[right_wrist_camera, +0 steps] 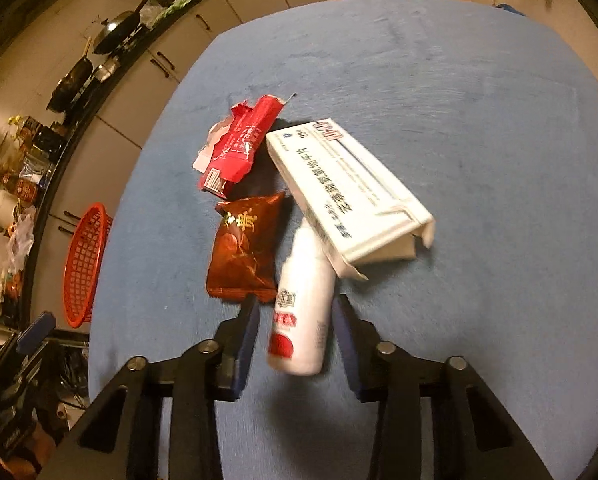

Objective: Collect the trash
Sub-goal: 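Grasp the white spray bottle with the right tool while the left tool grasps the brown snack bag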

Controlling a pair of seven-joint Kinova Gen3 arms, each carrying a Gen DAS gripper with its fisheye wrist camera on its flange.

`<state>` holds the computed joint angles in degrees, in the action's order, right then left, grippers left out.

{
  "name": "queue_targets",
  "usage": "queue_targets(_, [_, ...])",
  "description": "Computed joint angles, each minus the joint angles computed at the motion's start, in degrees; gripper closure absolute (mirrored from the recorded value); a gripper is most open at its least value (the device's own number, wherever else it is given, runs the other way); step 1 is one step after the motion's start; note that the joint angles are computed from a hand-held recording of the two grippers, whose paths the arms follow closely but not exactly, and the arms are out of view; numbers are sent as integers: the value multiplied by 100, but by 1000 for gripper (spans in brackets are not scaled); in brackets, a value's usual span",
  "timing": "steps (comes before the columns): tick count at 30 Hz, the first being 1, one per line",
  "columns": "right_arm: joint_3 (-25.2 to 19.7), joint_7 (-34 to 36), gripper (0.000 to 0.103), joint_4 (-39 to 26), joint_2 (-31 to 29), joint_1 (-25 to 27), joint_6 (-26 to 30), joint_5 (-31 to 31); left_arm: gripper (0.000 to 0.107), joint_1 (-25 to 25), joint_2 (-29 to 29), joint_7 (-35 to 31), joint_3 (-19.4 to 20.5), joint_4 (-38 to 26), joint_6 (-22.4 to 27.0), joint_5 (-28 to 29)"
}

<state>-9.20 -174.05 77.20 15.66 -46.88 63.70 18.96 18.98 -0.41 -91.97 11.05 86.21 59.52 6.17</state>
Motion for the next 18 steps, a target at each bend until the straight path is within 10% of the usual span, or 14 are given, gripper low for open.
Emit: queue_targets(18, [-272,273,70,522,-500,-62,176,-219,43,795,1320,542,194,-1243,393,-157])
